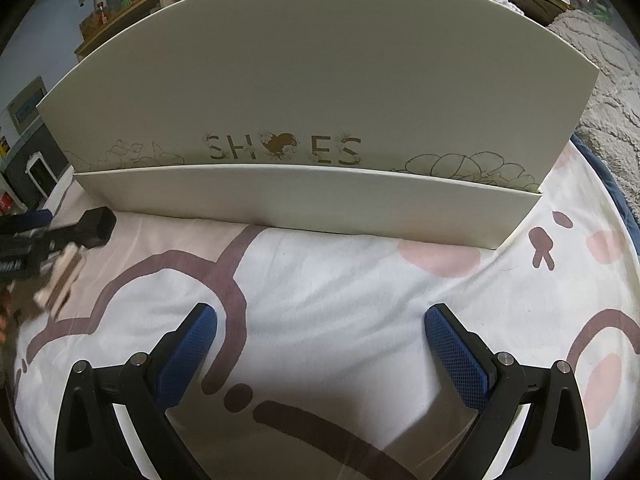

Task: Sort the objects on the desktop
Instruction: 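Move the left tool toward the beige box while the right approaches the black square item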

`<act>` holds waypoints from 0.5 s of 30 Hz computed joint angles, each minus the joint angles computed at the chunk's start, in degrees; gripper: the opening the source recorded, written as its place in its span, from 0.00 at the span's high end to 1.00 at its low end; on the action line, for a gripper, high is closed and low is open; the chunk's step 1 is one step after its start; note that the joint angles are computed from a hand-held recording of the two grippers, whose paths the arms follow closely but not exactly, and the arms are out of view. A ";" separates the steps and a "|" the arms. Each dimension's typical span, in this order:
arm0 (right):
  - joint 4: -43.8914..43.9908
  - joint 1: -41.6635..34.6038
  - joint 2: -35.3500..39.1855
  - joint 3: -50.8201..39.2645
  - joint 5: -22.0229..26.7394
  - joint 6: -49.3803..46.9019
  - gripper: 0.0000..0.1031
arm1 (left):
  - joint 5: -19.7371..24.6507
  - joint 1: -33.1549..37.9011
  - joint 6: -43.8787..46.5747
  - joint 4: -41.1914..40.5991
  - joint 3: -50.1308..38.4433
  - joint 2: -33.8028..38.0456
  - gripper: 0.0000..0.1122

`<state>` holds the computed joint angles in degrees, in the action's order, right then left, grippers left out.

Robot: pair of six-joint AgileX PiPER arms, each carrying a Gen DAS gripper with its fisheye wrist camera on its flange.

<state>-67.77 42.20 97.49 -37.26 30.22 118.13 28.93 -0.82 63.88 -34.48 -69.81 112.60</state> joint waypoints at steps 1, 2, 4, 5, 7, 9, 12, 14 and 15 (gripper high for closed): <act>0.47 0.41 -0.01 -0.04 0.39 -0.23 0.00 | 0.19 -0.23 1.31 -1.10 1.46 -0.80 0.08; 0.97 0.75 0.01 -0.15 0.75 -0.55 0.00 | 0.41 -0.52 2.77 -2.31 2.92 -1.54 0.08; 2.36 1.38 0.17 -0.53 1.51 -1.69 0.00 | -0.20 -1.41 5.75 -4.29 5.73 -2.99 0.08; 2.88 1.70 0.20 -0.65 1.85 -2.06 0.00 | -1.32 -1.95 6.90 -5.10 7.10 -3.79 0.08; 3.20 2.40 0.03 -0.53 2.39 -1.82 0.00 | -2.45 -2.51 6.86 -5.94 8.21 -4.50 0.08; 3.50 3.06 -0.15 -0.37 2.82 -1.54 0.00 | -2.36 -2.36 3.69 -4.70 7.39 -4.12 0.08; 4.42 4.06 -0.23 -0.44 3.65 -1.74 0.00 | -3.37 -2.23 -1.42 -0.57 6.25 -3.86 0.08; 5.18 4.72 -0.27 -0.52 4.16 -2.00 0.00 | -4.73 -1.78 -3.00 0.36 6.15 -4.04 0.08; 5.57 5.04 -0.27 -0.60 4.45 -2.18 0.00 | -4.75 -1.34 -3.29 -0.15 5.82 -3.90 0.08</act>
